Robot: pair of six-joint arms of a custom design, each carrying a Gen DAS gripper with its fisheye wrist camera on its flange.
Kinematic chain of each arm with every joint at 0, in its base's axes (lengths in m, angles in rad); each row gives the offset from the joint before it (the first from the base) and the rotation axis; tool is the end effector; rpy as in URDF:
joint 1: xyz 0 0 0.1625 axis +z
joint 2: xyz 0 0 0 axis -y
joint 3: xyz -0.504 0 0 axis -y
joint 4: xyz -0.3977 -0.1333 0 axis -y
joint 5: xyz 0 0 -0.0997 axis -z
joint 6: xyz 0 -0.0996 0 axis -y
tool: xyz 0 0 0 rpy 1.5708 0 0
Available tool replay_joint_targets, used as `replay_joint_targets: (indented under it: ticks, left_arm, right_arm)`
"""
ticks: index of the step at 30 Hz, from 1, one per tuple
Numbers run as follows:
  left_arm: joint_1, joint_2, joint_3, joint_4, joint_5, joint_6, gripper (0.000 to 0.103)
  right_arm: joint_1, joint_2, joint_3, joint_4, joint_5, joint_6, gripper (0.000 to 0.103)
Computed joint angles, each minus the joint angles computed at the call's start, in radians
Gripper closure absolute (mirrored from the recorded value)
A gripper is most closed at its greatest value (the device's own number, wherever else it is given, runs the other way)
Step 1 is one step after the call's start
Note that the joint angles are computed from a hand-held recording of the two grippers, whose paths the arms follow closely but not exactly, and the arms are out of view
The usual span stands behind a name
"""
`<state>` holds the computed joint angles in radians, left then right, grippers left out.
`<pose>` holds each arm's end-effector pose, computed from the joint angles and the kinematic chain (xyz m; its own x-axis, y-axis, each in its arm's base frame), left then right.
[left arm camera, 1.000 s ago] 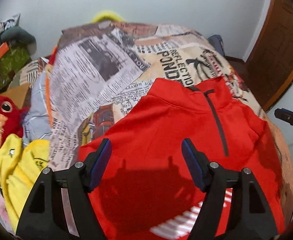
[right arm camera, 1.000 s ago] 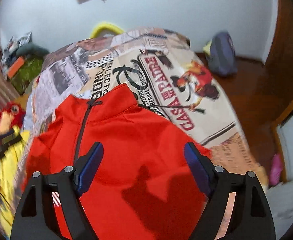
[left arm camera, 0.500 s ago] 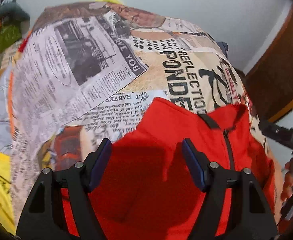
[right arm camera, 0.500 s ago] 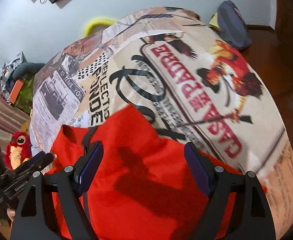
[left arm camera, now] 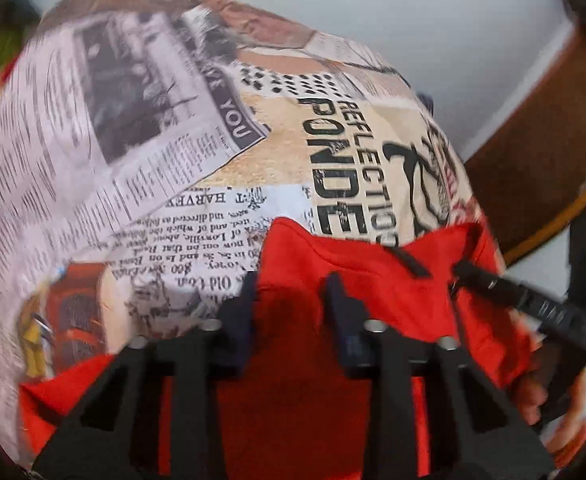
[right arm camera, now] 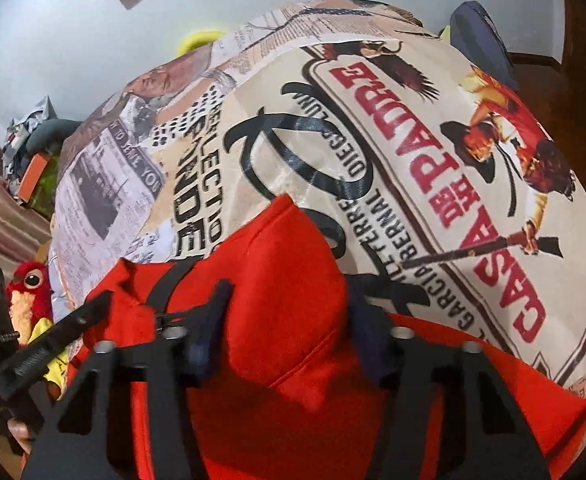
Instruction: Fold large clothes
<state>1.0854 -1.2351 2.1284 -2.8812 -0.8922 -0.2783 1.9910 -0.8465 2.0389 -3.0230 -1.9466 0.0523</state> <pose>-0.0778 -0.5671 0.2980 -0.8933 -0.0892 -0.4405 0.1884 0.8155 -0.5472 0.3335 -0.5093 0.1065 -0.9071 -0.2469 0.3408 -0.3473 0.8965 -0.2751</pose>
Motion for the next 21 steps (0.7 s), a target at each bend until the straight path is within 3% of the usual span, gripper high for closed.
replay_joint_targets:
  ticks: [1,3,7,12,16,21]
  left_arm:
    - [-0.012,-0.007,0.006,0.005,0.009,0.007,0.089]
    - [-0.027,-0.027,0.014,0.024,0.004,0.008,0.093]
    - [-0.108,-0.090,0.051,0.077,0.071,-0.003,0.095]
    - [-0.260,-0.201,0.126,0.154,0.132,-0.029,0.095]
    - [-0.391,-0.310,0.187,0.276,0.140,-0.124,0.095]
    - [-0.559,-0.430,0.263,0.542,0.168,-0.328,0.095]
  right_arm:
    - [0.007,-0.004,0.002,0.004,-0.006,-0.002,0.081]
    - [0.025,-0.016,0.013,-0.005,-0.013,-0.015,0.088]
    - [0.060,-0.068,0.054,-0.030,0.004,-0.042,0.089]
    - [0.123,-0.161,0.143,-0.096,0.002,-0.096,0.089]
    - [0.159,-0.253,0.233,-0.092,0.029,-0.082,0.089]
    - [0.216,-0.325,0.315,-0.062,0.003,-0.080,0.089]
